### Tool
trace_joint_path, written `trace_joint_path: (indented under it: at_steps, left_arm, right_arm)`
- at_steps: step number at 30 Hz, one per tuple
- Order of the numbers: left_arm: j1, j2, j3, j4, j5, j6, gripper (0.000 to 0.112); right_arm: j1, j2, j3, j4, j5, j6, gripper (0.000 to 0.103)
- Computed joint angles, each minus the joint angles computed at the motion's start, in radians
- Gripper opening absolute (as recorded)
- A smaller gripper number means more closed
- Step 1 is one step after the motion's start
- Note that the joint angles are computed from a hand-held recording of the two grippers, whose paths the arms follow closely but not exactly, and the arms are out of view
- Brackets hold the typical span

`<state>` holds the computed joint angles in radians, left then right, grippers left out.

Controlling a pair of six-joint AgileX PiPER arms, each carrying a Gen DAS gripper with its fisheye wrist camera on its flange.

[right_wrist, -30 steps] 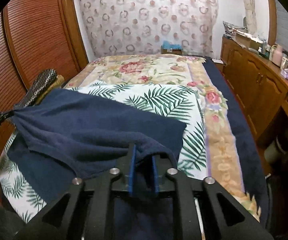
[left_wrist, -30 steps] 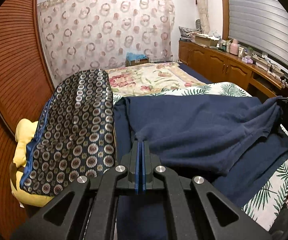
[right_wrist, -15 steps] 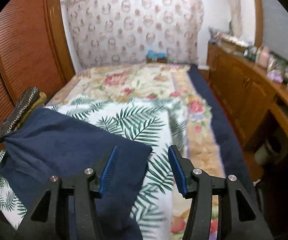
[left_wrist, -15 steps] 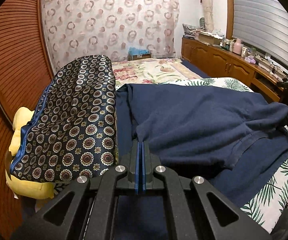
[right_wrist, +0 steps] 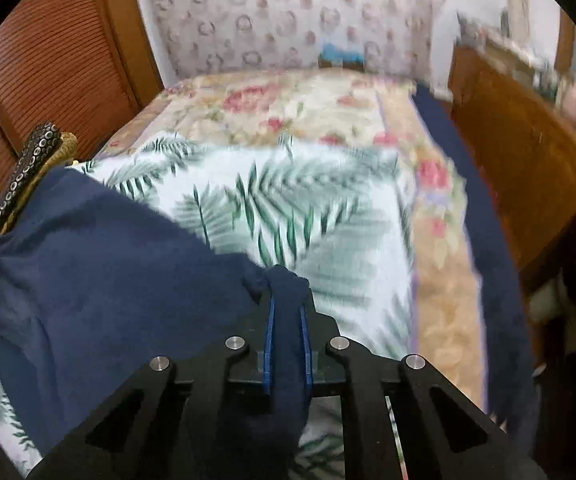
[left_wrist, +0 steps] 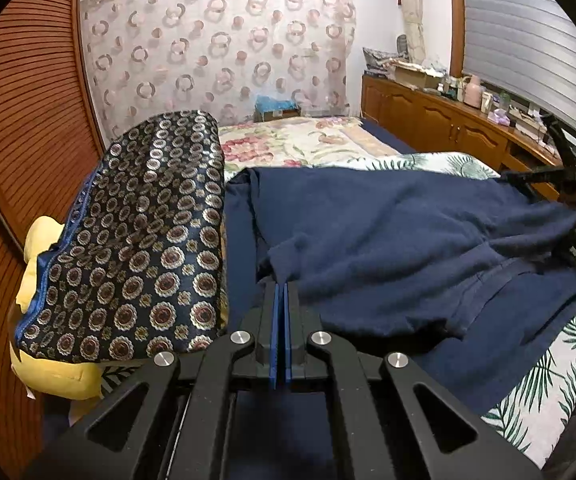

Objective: Fold small clothes

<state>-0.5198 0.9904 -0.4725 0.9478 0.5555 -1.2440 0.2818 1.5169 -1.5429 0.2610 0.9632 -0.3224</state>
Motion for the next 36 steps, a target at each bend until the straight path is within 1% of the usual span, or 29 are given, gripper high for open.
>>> trace_joint_path:
  at_steps: [2,4,6,7,8,9,10,11,12,13,14,15,16,18,19,20,21,23,24,25,26,29,31,33,34,35,36]
  left_arm:
    - [-0.008,0.002,-0.007,0.024,0.007,-0.030,0.003]
    - [-0.016,0.023,-0.029,0.042,0.014,-0.042,0.003]
    - [-0.020,0.057,-0.051,0.063,0.013,-0.053,0.003]
    - [-0.025,0.075,-0.061,0.076,0.018,-0.064,0.003]
    - [-0.033,0.093,-0.069,0.093,0.025,-0.077,0.003]
    - [-0.046,0.115,-0.078,0.112,0.038,-0.095,0.003]
    - [-0.039,0.121,-0.081,0.115,0.034,-0.088,0.003]
    - [-0.026,0.129,-0.084,0.113,0.023,-0.080,0.003]
    - [-0.017,0.133,-0.086,0.109,0.014,-0.074,0.003]
    - [-0.013,0.134,-0.087,0.106,0.011,-0.070,0.003]
    - [-0.008,0.133,-0.086,0.103,0.006,-0.064,0.003]
    - [-0.004,0.132,-0.086,0.099,0.003,-0.060,0.003]
    - [-0.002,0.129,-0.084,0.093,0.001,-0.054,0.003]
    - [-0.001,0.123,-0.077,0.095,-0.004,-0.057,0.003]
    - [-0.007,0.122,-0.073,0.100,-0.002,-0.068,0.003]
    - [-0.008,0.125,-0.071,0.105,-0.004,-0.077,0.003]
    - [-0.010,0.126,-0.067,0.110,-0.007,-0.086,0.003]
    - [-0.011,0.134,-0.062,0.119,-0.011,-0.100,0.003]
    - [-0.009,0.139,-0.062,0.122,-0.016,-0.105,0.003]
    - [-0.006,0.145,-0.062,0.120,-0.021,-0.106,0.003]
    - [0.001,0.151,-0.062,0.122,-0.030,-0.106,0.003]
    - [0.012,0.154,-0.061,0.117,-0.043,-0.104,0.003]
    - [0.024,0.157,-0.064,0.100,-0.054,-0.082,0.003]
    - [0.021,0.160,-0.068,0.094,-0.050,-0.074,0.003]
    - [0.021,0.161,-0.067,0.093,-0.051,-0.072,0.003]
    - [0.023,0.162,-0.067,0.090,-0.053,-0.068,0.003]
    - [0.025,0.165,-0.070,0.089,-0.054,-0.067,0.003]
  right_arm:
    - [0.001,-0.005,-0.043,-0.023,-0.039,0.006,0.010]
    - [0.034,0.008,-0.111,-0.096,-0.085,0.055,0.010]
    - [0.086,0.030,-0.167,-0.224,-0.131,0.139,0.010]
    - [0.119,0.042,-0.186,-0.321,-0.154,0.209,0.010]
    - [0.141,0.065,-0.213,-0.391,-0.155,0.263,0.010]
    - [0.152,0.089,-0.243,-0.420,-0.133,0.296,0.011]
    - [0.154,0.115,-0.278,-0.410,-0.091,0.305,0.015]
    - [0.161,0.132,-0.302,-0.408,-0.051,0.313,0.022]
    - [0.167,0.134,-0.300,-0.423,-0.034,0.329,0.031]
    - [0.181,0.118,-0.270,-0.442,-0.042,0.351,0.039]
    - [0.174,0.096,-0.237,-0.427,-0.053,0.343,0.052]
    - [0.161,0.071,-0.205,-0.396,-0.058,0.326,0.059]
    - [0.141,0.044,-0.171,-0.353,-0.056,0.304,0.061]
    - [0.100,0.019,-0.154,-0.288,-0.019,0.267,0.062]
    - [0.070,-0.006,-0.120,-0.237,0.000,0.232,0.062]
    - [0.040,-0.014,-0.126,-0.194,0.025,0.198,0.062]
    - [0.016,-0.032,-0.093,-0.161,0.032,0.173,0.062]
    - [-0.033,-0.034,-0.080,-0.096,0.068,0.123,0.062]
    - [-0.043,-0.037,-0.062,-0.089,0.068,0.119,0.062]
    - [-0.049,-0.027,-0.055,-0.094,0.076,0.122,0.062]
    - [-0.069,-0.004,-0.089,-0.085,0.095,0.114,0.062]
    - [-0.084,0.057,-0.116,-0.064,0.109,0.149,0.061]
    - [-0.094,0.100,-0.159,-0.039,0.126,0.160,0.060]
    - [-0.089,0.111,-0.181,-0.024,0.130,0.176,0.050]
    - [-0.098,0.103,-0.177,-0.023,0.128,0.165,0.043]
    - [-0.110,0.100,-0.172,0.008,0.128,0.133,0.012]
    - [-0.122,0.106,-0.181,0.044,0.137,0.105,0.008]
